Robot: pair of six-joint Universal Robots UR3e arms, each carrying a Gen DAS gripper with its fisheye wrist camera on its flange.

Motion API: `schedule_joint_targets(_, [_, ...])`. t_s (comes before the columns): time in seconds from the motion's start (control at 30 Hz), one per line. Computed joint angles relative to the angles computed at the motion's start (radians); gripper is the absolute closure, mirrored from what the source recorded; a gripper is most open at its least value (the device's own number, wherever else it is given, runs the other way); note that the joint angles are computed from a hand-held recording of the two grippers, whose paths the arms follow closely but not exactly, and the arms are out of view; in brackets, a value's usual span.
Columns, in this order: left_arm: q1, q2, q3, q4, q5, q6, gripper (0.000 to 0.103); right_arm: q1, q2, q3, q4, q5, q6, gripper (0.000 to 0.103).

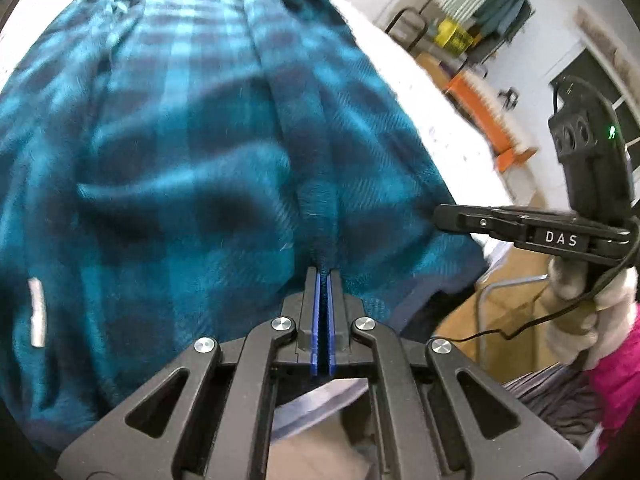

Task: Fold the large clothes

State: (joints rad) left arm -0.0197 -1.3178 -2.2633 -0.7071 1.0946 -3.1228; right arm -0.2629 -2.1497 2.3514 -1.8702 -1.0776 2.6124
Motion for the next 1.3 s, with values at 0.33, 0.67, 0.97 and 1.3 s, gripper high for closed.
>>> schedule_joint_targets(0.33, [-0.064,0.258,-0.015,-0.037,0.135,-0.059,0.08,-0.331,-0.269,-0.026,0.452,0.164,-0.349,0.078])
schedule_joint_targets(0.67, [-0.475,-0.205,0.287,0.145,0.289,-0.171,0.042,-0.922,-0.344,-0.302,1.205,0.204,-0.912,0.071])
schedule_joint_targets(0.97, [-0.558,-0.432,0.434,0.127,0.387,-0.213,0.042,-0.96,-0.244,-0.354,1.206,0.249,-0.912,0.068])
schedule_joint_targets(1.3, [-0.435,-0.36,0.323,0.214,0.234,-0.215,0.093,-0.755,-0.177,-0.253,0.858,0.283,-0.639,0.068])
